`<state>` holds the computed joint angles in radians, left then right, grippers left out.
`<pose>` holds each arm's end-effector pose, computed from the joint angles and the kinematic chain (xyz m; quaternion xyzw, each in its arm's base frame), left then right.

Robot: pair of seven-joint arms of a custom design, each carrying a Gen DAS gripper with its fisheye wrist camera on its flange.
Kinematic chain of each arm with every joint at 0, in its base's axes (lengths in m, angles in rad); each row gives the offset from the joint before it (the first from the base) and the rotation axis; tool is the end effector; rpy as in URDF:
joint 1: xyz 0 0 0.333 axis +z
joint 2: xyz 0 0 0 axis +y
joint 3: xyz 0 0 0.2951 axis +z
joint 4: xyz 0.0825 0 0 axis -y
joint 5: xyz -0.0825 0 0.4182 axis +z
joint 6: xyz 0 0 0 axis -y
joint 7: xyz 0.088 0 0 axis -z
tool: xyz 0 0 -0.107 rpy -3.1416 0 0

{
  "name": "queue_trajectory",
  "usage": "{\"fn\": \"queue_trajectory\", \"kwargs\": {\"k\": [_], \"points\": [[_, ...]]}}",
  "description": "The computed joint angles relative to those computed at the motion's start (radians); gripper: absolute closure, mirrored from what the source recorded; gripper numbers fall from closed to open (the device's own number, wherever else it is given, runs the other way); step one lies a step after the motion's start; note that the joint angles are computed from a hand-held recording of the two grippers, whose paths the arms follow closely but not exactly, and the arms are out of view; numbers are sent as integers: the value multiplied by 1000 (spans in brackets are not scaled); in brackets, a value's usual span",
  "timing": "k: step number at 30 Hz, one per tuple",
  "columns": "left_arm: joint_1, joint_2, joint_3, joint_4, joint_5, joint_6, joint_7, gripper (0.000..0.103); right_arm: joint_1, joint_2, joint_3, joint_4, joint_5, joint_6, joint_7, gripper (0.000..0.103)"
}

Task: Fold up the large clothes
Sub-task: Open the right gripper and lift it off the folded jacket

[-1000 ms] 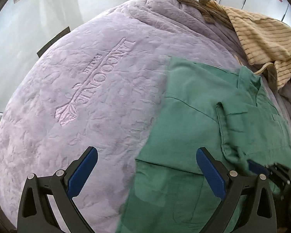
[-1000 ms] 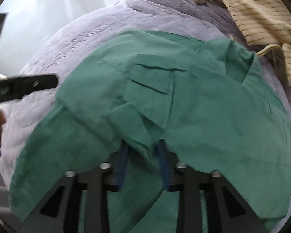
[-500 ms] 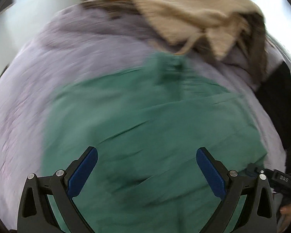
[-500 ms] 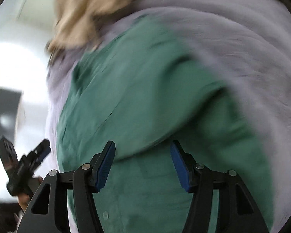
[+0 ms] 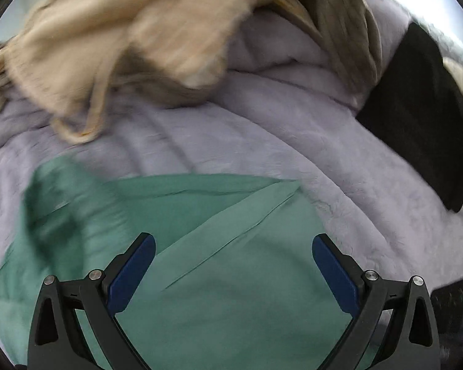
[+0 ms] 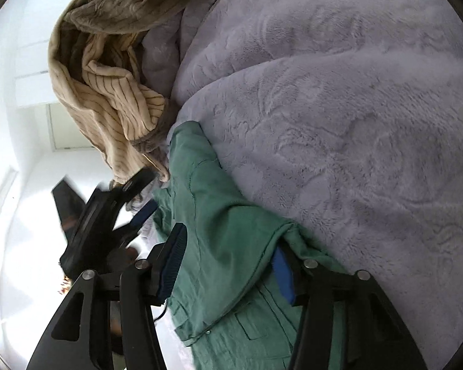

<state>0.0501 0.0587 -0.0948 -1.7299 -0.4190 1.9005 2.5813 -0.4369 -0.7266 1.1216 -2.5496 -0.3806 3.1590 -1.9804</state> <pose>0.6246 -0.0564 0.5229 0.3034 -0.9294 0.2100 0.0083 0.3600 0.3573 0.4258 -0.0565 0.8503 0.0605 0.5197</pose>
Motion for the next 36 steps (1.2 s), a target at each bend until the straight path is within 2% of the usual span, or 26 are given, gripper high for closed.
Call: {"fn": "queue_trajectory", "kwargs": {"k": [2, 4, 5, 6, 7, 8, 9, 10, 11, 13, 15, 19, 23, 25, 29, 30, 31, 32, 33, 34, 35, 36], "points": [[-21, 14, -16, -4, 20, 2, -21, 2, -3, -60, 17, -39, 29, 46, 47, 47], [-39, 25, -29, -4, 38, 7, -42, 18, -31, -95, 47, -45, 60, 81, 72, 47], [-47, 32, -32, 0, 57, 3, -50, 38, -62, -88, 63, -34, 65, 99, 64, 47], [-57, 49, -37, 18, 84, -20, -61, 68, -61, -84, 60, -33, 69, 102, 47, 47], [-61, 64, -38, 37, 95, -46, -63, 83, -62, -63, 52, -23, 63, 103, 17, 48], [-64, 79, -39, 56, 103, -66, -67, 86, -65, -48, 46, -19, 58, 115, -11, 56], [-61, 78, -39, 60, 84, -66, -63, 90, -69, -26, 39, -10, 51, 124, -46, 97], [-58, 78, -38, 68, 68, -69, -63, 90, -57, 5, 16, 0, 37, 110, -93, 101], [-54, 82, -37, 82, 46, -75, -70, 92, -22, 10, -11, 2, 58, 54, -148, 101], [-50, 98, -39, 121, 8, -97, -91, 93, 47, -45, -64, -18, 43, -51, -125, 101], [-61, 88, -51, 110, 0, -61, -82, 96, 66, -90, -61, -51, 52, -63, -51, 101], [-102, 52, -71, 27, 30, 27, -82, 96, 89, -101, -17, -89, 68, -91, 93, 101], [-131, 14, -73, -71, 78, 142, -108, 96, 33, -186, 90, -117, 94, -31, 297, 102], [-130, 4, -66, -81, 64, 166, -120, 96, 36, -192, 82, -121, 76, -22, 312, 102], [-103, 9, -42, -35, 48, 150, -119, 94, 79, -172, 27, -143, 44, 28, 285, 98], [-92, 10, -35, -22, 42, 142, -107, 69, 113, -156, -12, -151, 24, 32, 256, 95], [-78, 10, -26, -10, 34, 128, -96, 45, 183, -123, -86, -158, 1, 13, 174, 90], [-63, 1, -18, -12, 15, 134, -86, 13, 231, -98, -140, -158, -21, -7, 115, 85], [-41, -21, -5, -32, -38, 161, -53, 12, 313, -62, -227, -152, -27, -46, -8, 69], [-27, -24, 4, -27, -54, 146, -32, 12, 386, -27, -312, -138, -75, -92, -64, 51], [-13, -17, 14, -9, -54, 112, -26, 12, 444, -4, -374, -126, -91, -131, -131, 45], [2, -13, 23, 3, -53, 92, -27, 12, 496, 19, -432, -109, -106, -166, -197, 44]]}}
